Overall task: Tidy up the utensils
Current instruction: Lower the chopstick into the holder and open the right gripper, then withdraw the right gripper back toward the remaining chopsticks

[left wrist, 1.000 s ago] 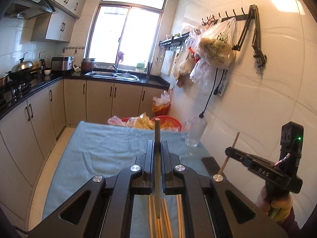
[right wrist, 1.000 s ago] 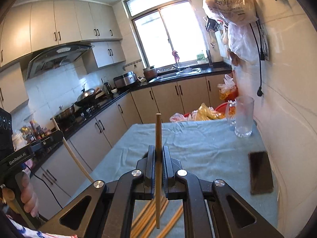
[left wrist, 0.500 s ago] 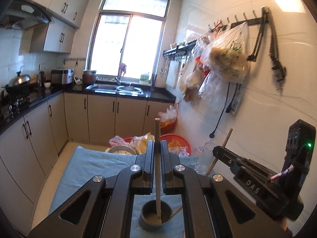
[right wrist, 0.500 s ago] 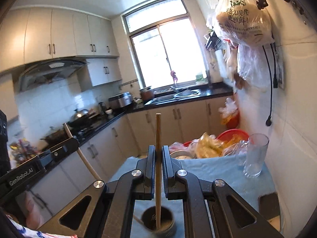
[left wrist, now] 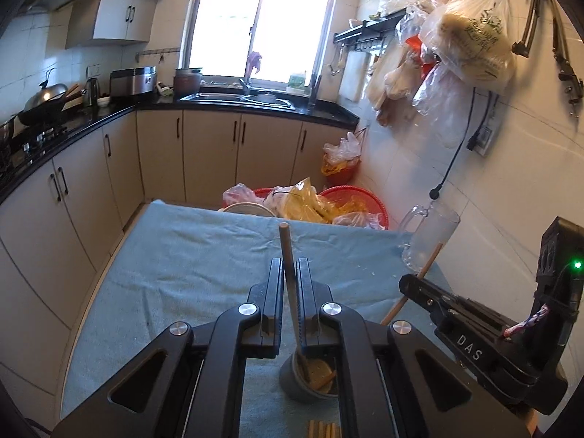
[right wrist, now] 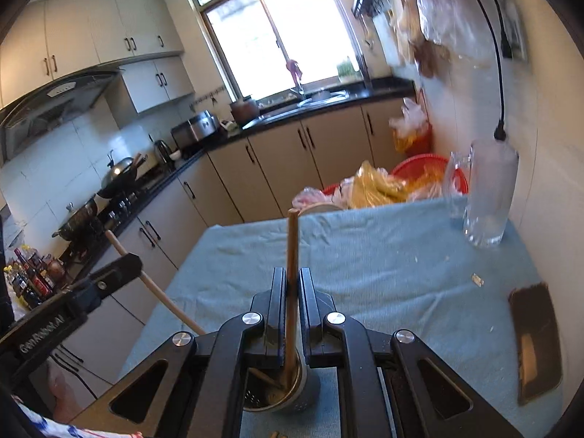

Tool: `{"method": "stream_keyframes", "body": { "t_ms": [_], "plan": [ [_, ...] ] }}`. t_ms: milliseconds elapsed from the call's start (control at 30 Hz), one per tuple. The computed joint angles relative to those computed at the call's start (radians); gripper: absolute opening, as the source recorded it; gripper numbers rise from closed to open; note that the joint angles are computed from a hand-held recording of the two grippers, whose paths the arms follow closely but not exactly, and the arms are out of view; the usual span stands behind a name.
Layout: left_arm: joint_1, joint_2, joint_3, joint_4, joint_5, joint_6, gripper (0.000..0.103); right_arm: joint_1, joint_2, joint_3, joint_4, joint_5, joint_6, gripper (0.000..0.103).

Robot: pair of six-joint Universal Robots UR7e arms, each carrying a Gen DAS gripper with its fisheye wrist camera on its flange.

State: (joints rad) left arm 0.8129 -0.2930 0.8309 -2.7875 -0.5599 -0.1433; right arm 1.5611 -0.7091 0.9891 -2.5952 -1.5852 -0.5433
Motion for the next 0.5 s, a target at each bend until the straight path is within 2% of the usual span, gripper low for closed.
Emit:
{"method": "stream_keyframes", "body": {
  "t_ms": [133, 200, 267, 333, 500],
  "plan": [
    [-0.003, -0.012, 0.036, -0.013, 0.018, 0.000, 0.014, -0.004, 0.010, -0.007, 0.007, -0.008, 0.015, 0.009],
    [-0.007, -0.017, 0.053, -0.042, 0.033, 0.012, 0.028, -0.003, 0.012, -0.011, 0.007, -0.012, 0.017, 0.009],
    [-0.014, -0.027, 0.078, -0.080, 0.046, 0.030, 0.035, -0.002, 0.013, -0.017, 0.014, -0.014, 0.021, 0.013],
    [-0.020, -0.037, 0.101, -0.109, 0.057, 0.043, 0.042, -0.001, 0.012, -0.018, 0.013, -0.018, 0.027, 0.029],
    [-0.041, -0.057, 0.154, -0.148, 0.105, 0.062, 0.051, 0.002, -0.016, 0.027, -0.023, -0.021, 0.020, 0.032]
  ]
}}
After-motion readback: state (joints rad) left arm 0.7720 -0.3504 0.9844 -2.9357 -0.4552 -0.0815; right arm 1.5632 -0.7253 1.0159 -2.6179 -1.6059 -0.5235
